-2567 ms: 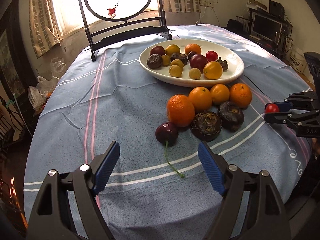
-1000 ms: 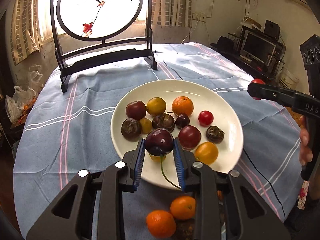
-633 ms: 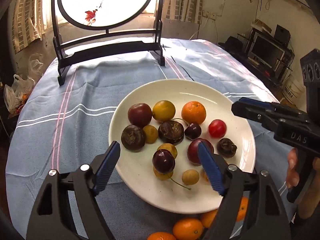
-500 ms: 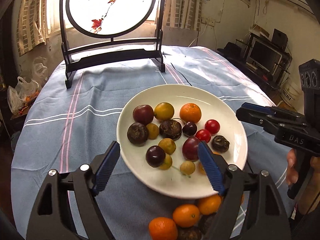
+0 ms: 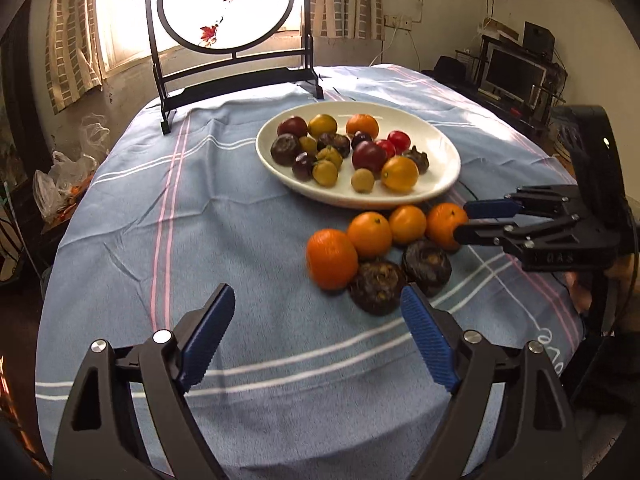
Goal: Organize fruits
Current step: 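Grasp a dark brown fruit with the left tool while the right grasps an orange, then lower the dark brown fruit and orange onto the plate and open both tools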
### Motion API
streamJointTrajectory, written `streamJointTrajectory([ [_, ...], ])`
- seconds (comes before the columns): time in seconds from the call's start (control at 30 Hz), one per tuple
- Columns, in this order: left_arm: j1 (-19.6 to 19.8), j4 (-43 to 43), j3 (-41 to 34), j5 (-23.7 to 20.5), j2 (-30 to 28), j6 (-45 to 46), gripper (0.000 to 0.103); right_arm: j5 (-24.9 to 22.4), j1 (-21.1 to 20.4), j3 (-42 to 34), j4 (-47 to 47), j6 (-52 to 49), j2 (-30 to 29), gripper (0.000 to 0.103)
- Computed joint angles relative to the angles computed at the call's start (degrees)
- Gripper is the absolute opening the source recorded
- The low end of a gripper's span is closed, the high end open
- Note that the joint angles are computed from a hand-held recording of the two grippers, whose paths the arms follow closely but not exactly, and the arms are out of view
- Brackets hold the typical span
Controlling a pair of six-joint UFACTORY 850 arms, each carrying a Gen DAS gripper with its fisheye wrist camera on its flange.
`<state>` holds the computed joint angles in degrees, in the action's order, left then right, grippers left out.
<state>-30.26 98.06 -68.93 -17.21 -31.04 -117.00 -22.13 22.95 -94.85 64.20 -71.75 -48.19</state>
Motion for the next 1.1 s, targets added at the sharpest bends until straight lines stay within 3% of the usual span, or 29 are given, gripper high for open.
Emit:
streamJointTrajectory([
  [0.17,-1.57,-2.69,-0.24,0.10,-1.27,3.51,0.082,-2.80,0.07,-4.41,-4.92,7.26,-2.87,0.048],
  [0.23,-2.02,-5.35,-1.32,-0.32,-2.24,6.69,0.082,-3.00,0.21,-5.11,-6.76,9.47,-3.38,0.043],
  [0.3,-2.11,-9.29,-2.84,-0.14,-3.33,10.49,0.073,-1.95,0.28,-3.39,-3.69,5.95,-2.32,0.042],
  [0.37,-1.91,-16.26,-5.08,0.33,-4.84,16.91,0.055,0.23,-0.01,-0.13,4.26,-1.58,-0.25,0.042],
  [0.47,-1.74,-26.25,-8.23,1.32,-7.12,26.98,0.048,0.05,-1.38,3.42,14.04,-10.72,1.86,0.042],
  [0.53,-1.81,-32.42,-10.59,0.74,-8.87,33.79,0.042,-2.66,-2.83,4.31,17.34,-12.56,2.13,0.042],
  [0.73,-1.20,-33.81,-13.45,-0.48,-10.65,32.86,0.044,-6.43,-4.86,5.13,20.78,-14.12,2.03,0.043],
  [0.93,-1.40,-29.70,-15.10,-2.63,-11.77,28.39,0.060,-7.19,-4.72,5.18,20.20,-14.67,2.04,0.043],
  [1.0,-1.21,-31.83,-15.90,-2.36,-12.28,31.14,0.058,-7.16,-4.74,5.32,20.68,-15.06,2.11,0.043],
  [1.03,-1.09,-33.80,-16.25,-1.59,-12.62,33.74,0.043,-7.23,-4.76,5.24,20.84,-15.25,2.06,0.043],
  [1.1,-1.58,-32.19,-15.97,-2.49,-12.35,33.06,0.042,-7.17,-4.78,5.66,21.96,-16.47,2.29,0.043],
])
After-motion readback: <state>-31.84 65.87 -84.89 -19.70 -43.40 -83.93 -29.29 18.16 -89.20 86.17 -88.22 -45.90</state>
